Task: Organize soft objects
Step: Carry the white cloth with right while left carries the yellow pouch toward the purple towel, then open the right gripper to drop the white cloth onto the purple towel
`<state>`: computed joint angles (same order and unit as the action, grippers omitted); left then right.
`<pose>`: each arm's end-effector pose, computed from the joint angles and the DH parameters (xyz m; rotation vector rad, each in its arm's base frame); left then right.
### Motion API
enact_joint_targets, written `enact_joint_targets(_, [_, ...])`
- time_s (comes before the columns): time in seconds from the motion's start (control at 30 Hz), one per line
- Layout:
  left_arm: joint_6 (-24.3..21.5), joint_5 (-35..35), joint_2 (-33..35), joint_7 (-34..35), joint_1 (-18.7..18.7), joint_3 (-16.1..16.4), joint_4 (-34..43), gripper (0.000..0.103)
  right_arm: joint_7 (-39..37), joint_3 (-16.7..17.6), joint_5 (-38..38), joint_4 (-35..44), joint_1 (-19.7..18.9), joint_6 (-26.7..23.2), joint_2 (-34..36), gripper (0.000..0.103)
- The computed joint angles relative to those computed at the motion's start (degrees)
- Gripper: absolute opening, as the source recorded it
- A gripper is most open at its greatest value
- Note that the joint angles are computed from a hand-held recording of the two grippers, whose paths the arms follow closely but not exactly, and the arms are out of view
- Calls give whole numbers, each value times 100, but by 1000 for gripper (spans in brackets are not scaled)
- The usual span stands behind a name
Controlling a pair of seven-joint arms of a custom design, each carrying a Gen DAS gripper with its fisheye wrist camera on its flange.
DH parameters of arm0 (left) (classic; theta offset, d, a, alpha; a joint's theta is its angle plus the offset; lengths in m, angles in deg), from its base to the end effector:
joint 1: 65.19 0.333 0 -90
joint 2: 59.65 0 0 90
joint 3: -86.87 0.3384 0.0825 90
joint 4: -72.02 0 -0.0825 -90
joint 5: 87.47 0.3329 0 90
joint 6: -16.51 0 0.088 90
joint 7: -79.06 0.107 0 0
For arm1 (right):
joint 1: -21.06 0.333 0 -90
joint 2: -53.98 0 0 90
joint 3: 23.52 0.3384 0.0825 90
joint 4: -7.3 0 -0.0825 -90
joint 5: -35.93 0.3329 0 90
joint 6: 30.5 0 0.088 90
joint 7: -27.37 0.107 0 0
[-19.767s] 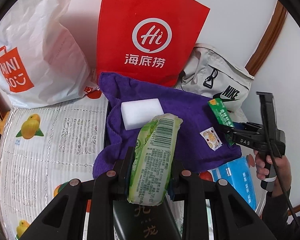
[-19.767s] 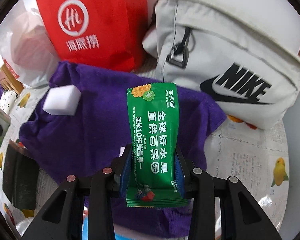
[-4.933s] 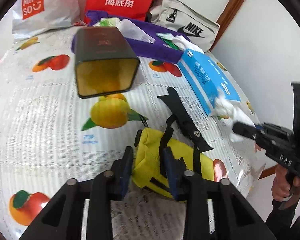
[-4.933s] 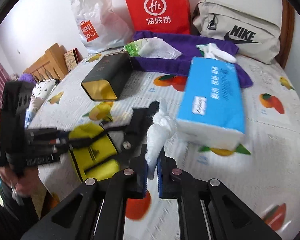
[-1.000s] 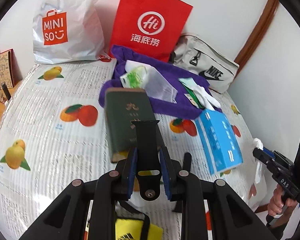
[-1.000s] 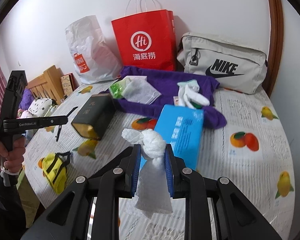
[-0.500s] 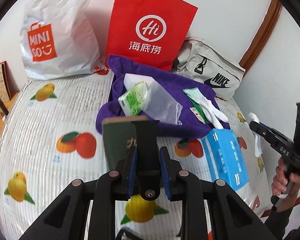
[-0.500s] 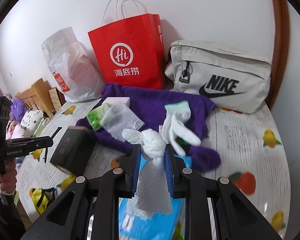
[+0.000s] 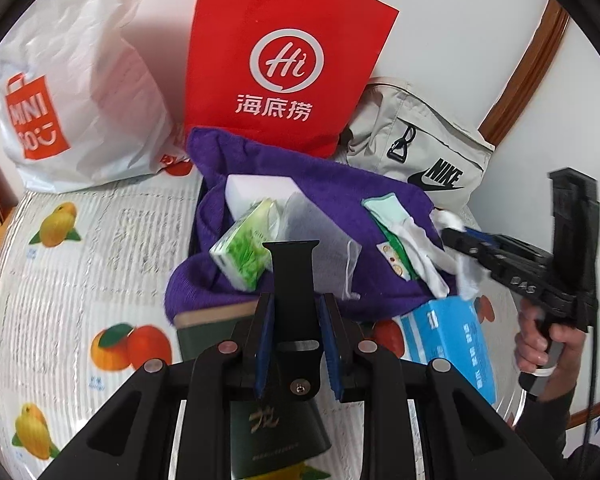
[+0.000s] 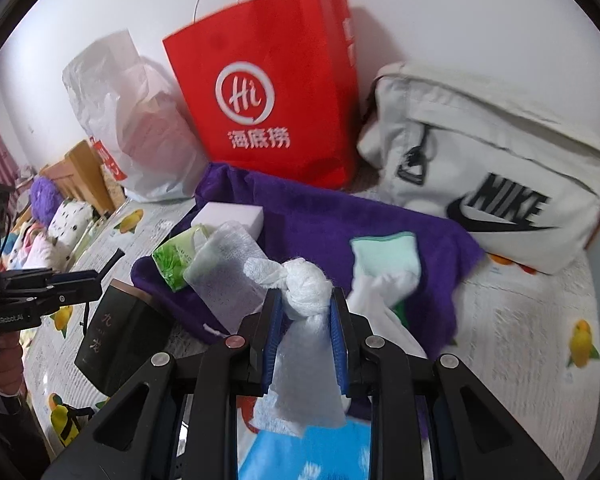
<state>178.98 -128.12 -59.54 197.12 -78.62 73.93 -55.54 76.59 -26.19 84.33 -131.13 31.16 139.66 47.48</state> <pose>0.4834 -0.2020 0.4856 -1.6458 2.3122 -1.0220 0.4692 0.0090 0.4705 -1.7800 1.6916 -0.4388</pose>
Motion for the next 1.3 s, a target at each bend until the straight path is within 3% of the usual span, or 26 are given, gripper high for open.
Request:
enact_joint_targets(0.23, [7, 531, 367, -332, 52, -117, 382, 22, 186, 70, -429, 723, -292, -776, 831, 24])
enact_joint_targets(0.5, [-219, 1327, 993, -975, 269, -391, 991, 22, 815, 179, -991, 893, -534, -990, 1221, 25])
enact_joint_targets(0.9, [-503, 2614, 1691, -1881, 291, -552, 1700, 22, 588, 283, -903, 1065, -696, -1104, 1383, 26])
enact_joint_targets(0.97, [-537, 2804, 1774, -2018, 285, -557, 1779, 22, 575, 284, -871, 1076, -704, -1114, 1397, 29])
enact_joint_targets(1.1, [-673, 3081, 1921, -2217, 296, -589, 1935, 22, 424, 303, -738, 1092, -729, -1206, 1385, 48])
enact_joint_targets(1.3, [-729, 3346, 2031, -2403, 301, -602, 2043, 23, 184, 324, -464, 1029, -716, -1130, 1276, 48])
